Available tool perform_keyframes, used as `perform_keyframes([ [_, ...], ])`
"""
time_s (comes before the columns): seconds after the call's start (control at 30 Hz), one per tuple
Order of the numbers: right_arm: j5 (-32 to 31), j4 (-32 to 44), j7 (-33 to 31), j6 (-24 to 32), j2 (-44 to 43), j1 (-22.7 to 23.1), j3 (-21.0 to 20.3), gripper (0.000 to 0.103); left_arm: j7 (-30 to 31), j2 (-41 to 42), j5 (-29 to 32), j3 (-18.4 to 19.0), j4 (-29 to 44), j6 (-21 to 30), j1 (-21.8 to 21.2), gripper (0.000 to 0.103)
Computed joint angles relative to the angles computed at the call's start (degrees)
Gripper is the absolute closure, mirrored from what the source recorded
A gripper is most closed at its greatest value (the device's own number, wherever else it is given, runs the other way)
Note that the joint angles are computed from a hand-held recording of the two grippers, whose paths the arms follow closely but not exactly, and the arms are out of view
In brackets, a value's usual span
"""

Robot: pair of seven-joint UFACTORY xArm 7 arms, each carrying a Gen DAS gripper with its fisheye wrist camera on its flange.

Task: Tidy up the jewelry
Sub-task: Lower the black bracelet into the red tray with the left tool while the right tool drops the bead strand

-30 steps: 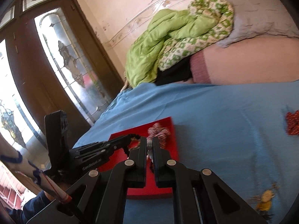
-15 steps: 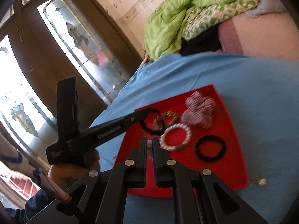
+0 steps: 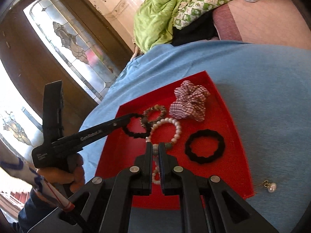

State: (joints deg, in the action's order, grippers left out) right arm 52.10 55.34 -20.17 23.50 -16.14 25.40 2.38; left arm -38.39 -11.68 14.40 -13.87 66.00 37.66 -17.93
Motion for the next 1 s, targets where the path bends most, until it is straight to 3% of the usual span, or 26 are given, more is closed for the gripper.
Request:
perform_keyframes([
  [0.83, -9.9, 0.4, 7.0, 3.6, 1.4, -2.2, 1.4, 0.095, -1.6, -0.1, 2.0, -0.3, 0.4, 2.2, 0.1, 0.094],
  [1.0, -8.9, 0.3, 6.5, 3.4, 0.9, -1.9, 1.1, 0.085, -1.9, -0.3, 2.3, -0.3, 0.1, 1.9, 0.3, 0.090],
])
